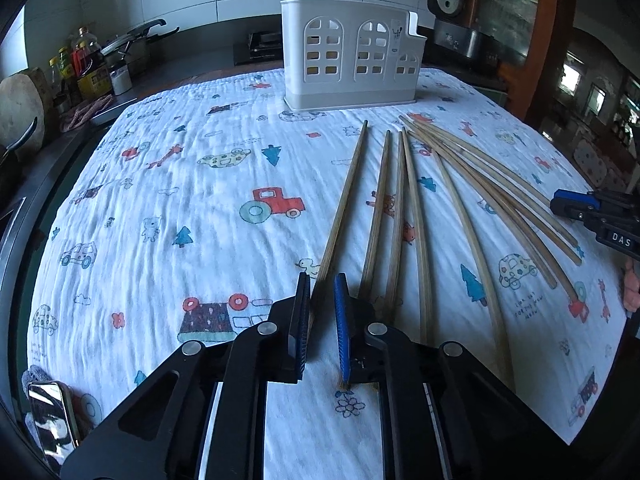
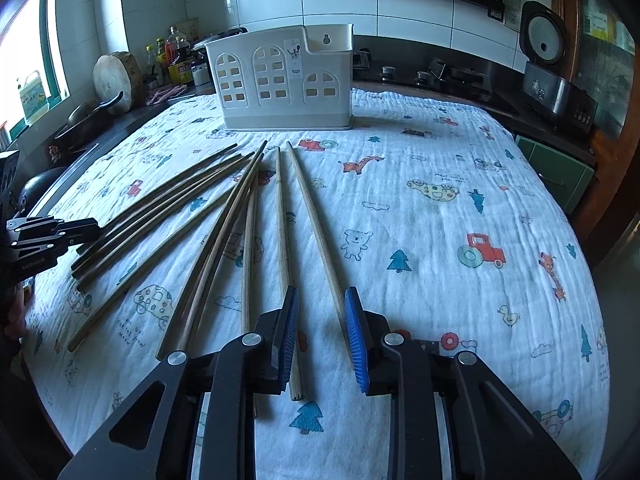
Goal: Organize utensils
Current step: 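Lower the left tool and grasp a wooden chopstick while the right tool grasps another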
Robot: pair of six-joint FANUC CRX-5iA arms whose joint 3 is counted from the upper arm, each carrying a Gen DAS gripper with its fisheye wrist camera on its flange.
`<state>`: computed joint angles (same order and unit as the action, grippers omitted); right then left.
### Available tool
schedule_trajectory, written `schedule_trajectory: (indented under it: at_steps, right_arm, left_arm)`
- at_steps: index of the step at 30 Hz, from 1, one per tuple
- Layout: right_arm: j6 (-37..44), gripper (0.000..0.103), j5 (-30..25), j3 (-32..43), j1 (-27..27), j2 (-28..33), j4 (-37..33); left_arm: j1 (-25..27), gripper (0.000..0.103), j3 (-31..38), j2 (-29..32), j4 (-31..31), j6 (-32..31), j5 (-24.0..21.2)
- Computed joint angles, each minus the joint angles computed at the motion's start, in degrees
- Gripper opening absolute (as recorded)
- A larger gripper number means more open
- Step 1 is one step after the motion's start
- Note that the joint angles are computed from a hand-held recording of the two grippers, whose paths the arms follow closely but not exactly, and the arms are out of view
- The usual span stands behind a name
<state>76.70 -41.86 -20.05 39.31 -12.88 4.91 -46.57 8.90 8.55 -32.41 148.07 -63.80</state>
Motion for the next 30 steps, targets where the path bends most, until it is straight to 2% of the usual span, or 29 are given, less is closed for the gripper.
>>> schedule_trajectory:
  at_steps: [13, 23, 25, 30]
  right_arm:
    - [1.05, 0.017, -0.36, 0.87, -0.86, 1.27, -0.59]
    - [1.88, 0.014, -2.08, 1.89, -1.04, 2.71, -0.13]
    - [0.88, 0.009, -1.82, 1.4, -0.58, 2.64, 1.3]
    - [-0.13, 0.007, -0.94, 0.62, -0.34, 1.91, 2.42]
  left_arm:
    - [0.99, 0.011, 0.62, 0.98, 1.26, -1.77, -0.32]
    - [0.51, 0.011, 2.3, 2.14, 0.58, -3.85, -2.69]
    - [0.42, 0.01, 2.67, 2.35, 0.48, -4.2, -3.21]
    - [-0.89, 0.006, 4.5, 3.15, -0.84, -4.69, -5.24]
